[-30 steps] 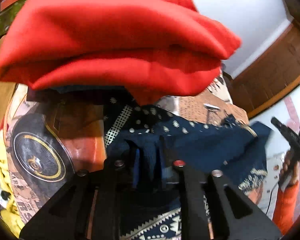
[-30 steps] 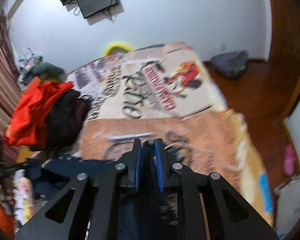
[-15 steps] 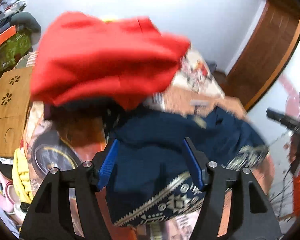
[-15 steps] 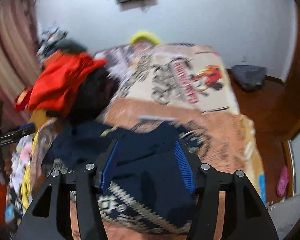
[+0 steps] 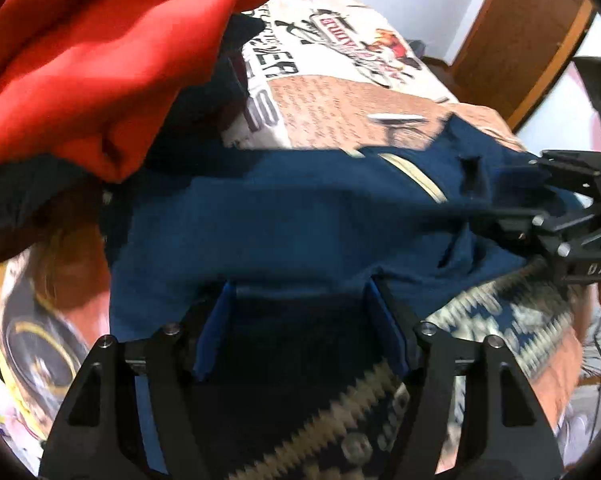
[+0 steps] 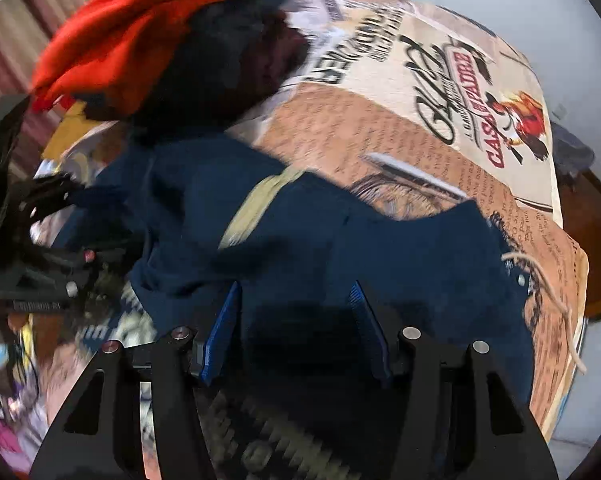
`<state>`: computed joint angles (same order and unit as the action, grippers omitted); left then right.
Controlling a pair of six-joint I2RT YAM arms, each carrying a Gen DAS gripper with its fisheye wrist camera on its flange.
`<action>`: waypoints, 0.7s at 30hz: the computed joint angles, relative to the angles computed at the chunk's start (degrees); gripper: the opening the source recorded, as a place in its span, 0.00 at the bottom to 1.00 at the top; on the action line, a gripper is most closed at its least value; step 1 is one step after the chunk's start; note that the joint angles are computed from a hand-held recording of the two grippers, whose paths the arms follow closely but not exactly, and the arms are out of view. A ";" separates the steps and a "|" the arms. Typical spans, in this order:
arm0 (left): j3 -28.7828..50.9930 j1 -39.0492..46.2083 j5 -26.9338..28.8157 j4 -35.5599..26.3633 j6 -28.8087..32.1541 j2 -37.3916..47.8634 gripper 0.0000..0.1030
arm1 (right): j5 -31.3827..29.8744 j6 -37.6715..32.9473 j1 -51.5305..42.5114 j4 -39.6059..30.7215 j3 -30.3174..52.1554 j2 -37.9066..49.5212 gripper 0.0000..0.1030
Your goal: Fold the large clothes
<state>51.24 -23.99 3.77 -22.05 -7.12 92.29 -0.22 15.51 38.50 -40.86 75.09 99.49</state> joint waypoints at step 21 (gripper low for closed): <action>-10.04 -0.29 -8.49 5.25 -4.06 -7.92 0.67 | -3.36 4.09 -1.45 1.40 0.54 1.75 0.50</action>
<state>41.20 -24.28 -4.72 -16.80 -11.18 84.37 -3.59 19.60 37.05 -39.47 75.62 101.23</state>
